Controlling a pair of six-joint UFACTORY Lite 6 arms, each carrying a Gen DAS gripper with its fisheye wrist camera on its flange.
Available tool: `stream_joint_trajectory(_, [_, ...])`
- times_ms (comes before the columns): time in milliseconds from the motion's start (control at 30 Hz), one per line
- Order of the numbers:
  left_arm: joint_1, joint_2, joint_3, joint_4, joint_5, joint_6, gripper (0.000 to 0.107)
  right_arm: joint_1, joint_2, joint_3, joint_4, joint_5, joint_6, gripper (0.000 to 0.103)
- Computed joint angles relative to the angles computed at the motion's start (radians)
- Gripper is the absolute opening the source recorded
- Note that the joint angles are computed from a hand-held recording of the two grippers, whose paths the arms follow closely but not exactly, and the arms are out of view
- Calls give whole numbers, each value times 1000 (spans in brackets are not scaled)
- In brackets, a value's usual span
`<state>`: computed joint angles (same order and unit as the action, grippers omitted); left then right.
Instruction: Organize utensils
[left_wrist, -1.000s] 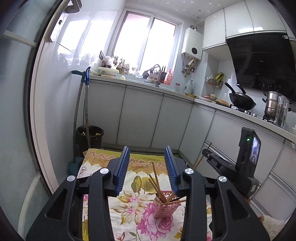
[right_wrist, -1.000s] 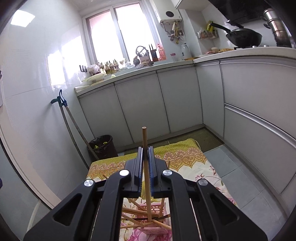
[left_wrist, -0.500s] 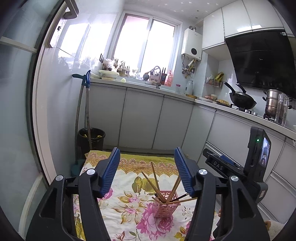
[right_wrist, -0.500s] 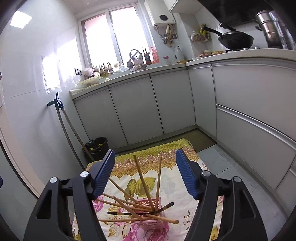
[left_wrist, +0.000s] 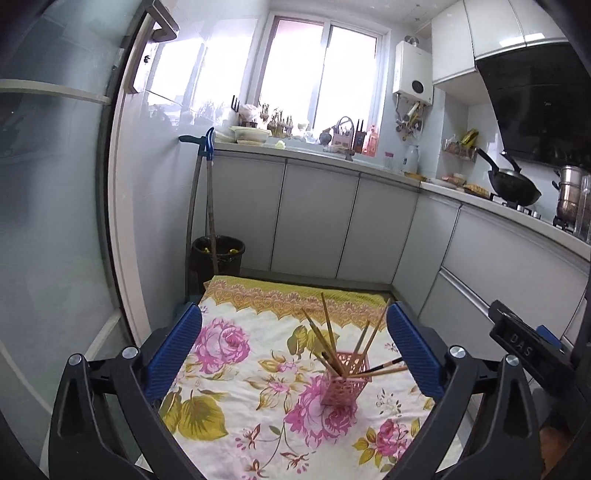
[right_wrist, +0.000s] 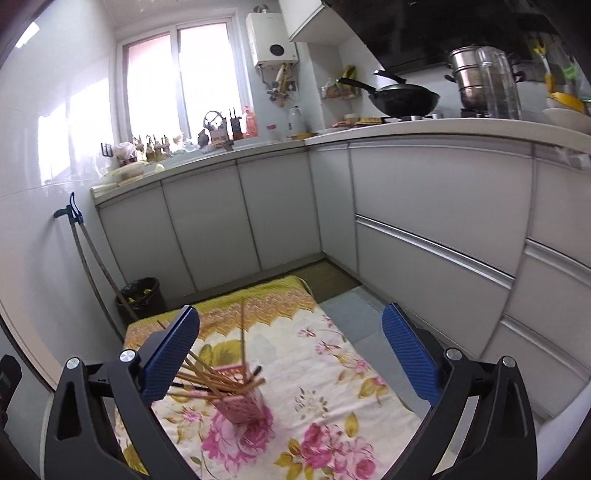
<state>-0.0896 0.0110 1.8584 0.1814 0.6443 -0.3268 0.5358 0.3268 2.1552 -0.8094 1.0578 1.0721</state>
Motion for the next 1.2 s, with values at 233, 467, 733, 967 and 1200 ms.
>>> stream_joint_trajectory(233, [-327, -231, -232, 370, 175, -368, 96, 171, -401, -568, -119, 215, 229, 96])
stream_joint_trajectory(467, [-571, -371, -377, 627, 325, -629, 96, 234, -579, -783, -71, 257, 300, 96])
stream_joint_trajectory(733, [-613, -376, -368, 640, 390, -668, 96, 372, -622, -757, -215, 408, 387, 96])
stream_joint_trajectory(967, [-673, -380, -387, 714, 433, -723, 96, 377, -627, -753, -231, 423, 379, 96])
stream_joint_trajectory(1200, [-662, -375, -393, 709, 423, -725, 96, 384, -607, -736, -247, 433, 354, 96])
